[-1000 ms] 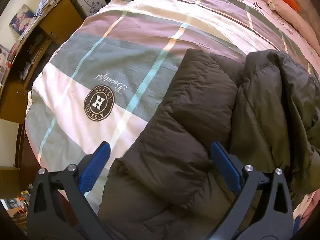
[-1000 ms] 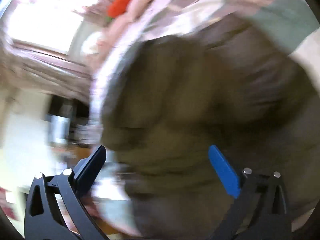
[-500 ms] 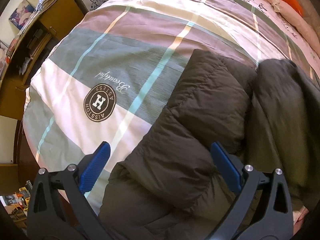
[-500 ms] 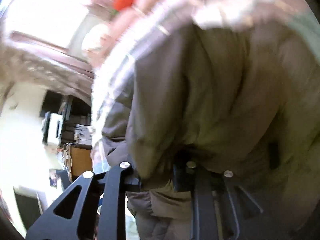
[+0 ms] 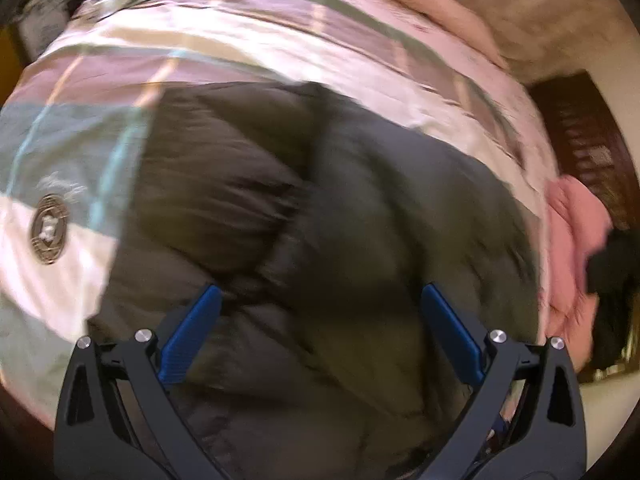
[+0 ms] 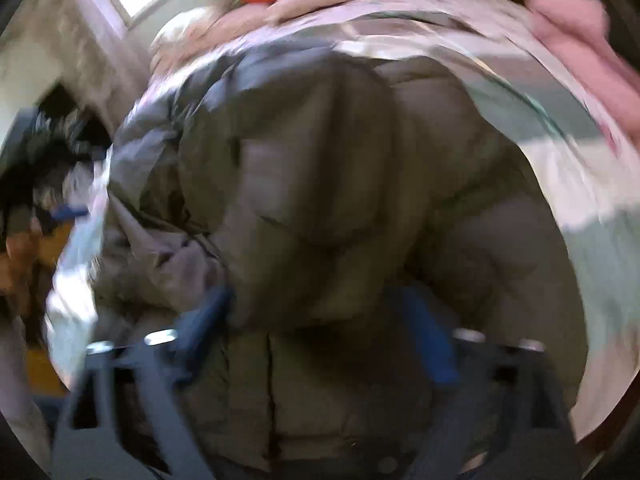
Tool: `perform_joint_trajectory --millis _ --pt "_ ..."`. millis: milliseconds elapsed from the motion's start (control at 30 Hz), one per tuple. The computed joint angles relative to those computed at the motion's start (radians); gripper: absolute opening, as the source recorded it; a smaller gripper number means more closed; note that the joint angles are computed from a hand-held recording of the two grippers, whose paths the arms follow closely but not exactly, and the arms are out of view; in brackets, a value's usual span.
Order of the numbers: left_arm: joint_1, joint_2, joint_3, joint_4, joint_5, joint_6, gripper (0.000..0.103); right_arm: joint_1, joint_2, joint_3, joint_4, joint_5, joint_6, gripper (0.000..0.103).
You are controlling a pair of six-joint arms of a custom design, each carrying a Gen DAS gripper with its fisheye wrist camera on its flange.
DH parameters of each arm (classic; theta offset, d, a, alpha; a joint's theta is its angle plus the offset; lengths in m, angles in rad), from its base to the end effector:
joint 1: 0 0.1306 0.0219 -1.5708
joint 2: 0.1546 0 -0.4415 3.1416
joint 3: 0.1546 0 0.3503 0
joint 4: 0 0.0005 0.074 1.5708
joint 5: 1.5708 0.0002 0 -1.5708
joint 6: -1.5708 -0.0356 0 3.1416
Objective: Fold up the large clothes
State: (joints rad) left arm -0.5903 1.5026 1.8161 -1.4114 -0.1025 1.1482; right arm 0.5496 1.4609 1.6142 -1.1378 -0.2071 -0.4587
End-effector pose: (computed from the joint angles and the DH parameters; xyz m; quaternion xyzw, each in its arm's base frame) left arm 0.3697 -0.2439 0.5810 -0.2789 0.9301 -0.1466 0.1890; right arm 0.3784 0.2398 0.5344 -0.0731 0.9499 0.2255 0.2039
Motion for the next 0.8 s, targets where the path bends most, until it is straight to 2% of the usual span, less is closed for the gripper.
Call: perform_joint_trajectory --millis 33,100,200,333,433,500,633,800 --pt "-0.014 0.011 0.015 0.003 -0.011 -0.015 0.101 -0.023 -0.002 0.006 -0.013 -0.038 -0.009 0.095" --pt "-0.051 0.04 0.063 -0.02 -0.065 -0.059 0.101 -0.048 -0.011 0.016 -0.018 -0.038 -0.029 0.095" --pt "-0.089 0.072 0.12 -0.046 -0.123 -0.103 0.101 -0.07 -0.028 0.026 0.016 -0.046 -0.071 0.097" --pt "-0.113 0.078 0.143 -0.03 -0.138 -0.151 0.101 -0.1 -0.034 0.007 0.066 -0.14 -0.14 0.097" --pt "-0.145 0.104 0.192 -0.063 -0.2 -0.189 0.101 -0.092 -0.06 -0.023 0.069 -0.181 -0.193 0.097" --pt "-0.155 0.114 0.209 -0.088 -0.227 -0.209 0.101 -0.086 -0.037 -0.023 0.092 -0.222 -0.242 0.097" --pt "-0.152 0.101 0.189 -0.09 -0.217 -0.225 0.101 -0.054 0.018 -0.003 0.076 -0.266 -0.306 0.097" --pt "-0.146 0.087 0.17 -0.082 -0.207 -0.22 0.101 -0.007 0.078 0.039 0.001 -0.221 -0.286 0.097"
